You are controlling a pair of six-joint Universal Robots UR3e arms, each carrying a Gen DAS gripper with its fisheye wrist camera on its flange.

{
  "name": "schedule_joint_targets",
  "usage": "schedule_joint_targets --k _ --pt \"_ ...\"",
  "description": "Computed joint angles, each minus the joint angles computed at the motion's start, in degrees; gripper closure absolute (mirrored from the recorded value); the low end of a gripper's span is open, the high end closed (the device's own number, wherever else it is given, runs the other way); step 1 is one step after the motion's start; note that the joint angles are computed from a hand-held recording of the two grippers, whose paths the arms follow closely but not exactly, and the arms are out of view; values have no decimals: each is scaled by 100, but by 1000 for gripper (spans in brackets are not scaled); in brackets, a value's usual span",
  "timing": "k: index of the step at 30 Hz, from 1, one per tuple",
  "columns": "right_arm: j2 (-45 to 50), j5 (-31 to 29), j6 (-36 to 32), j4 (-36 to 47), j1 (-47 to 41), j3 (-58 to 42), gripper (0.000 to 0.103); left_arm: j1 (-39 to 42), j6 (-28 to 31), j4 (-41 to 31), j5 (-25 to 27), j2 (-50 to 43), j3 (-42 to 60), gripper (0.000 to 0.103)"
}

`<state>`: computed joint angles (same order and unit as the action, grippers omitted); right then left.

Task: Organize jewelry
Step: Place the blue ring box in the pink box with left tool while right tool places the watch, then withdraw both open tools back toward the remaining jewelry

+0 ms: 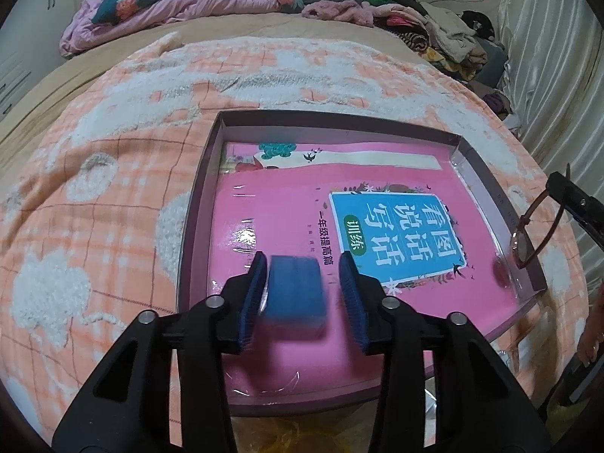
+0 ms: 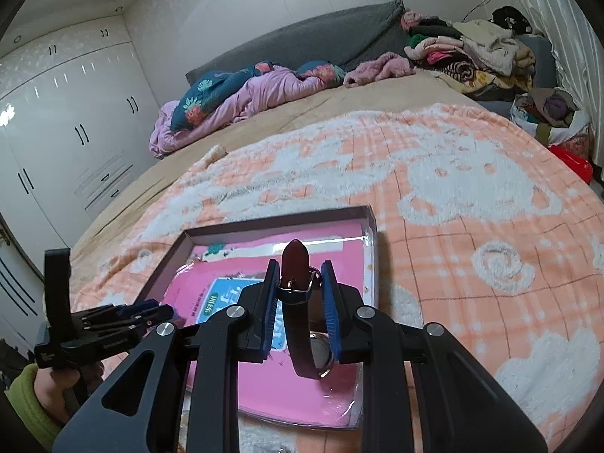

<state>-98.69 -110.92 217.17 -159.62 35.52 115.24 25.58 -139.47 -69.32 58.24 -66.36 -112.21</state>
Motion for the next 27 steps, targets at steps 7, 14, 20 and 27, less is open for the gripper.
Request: schedule_joint_targets --k 7,14,20,27 --pt "-156 -52 169 -126 -20 222 53 40 4 -20 -65 205 -35 54" --pt "-310 -571 244 -138 284 264 22 249 100 -385 -184 564 30 40" --pt "-357 -1140 296 40 667 143 13 586 351 -977 -398 925 147 21" --pt "-357 -1900 388 357 1222 -119 7 1208 873 -2140 -783 1386 525 9"
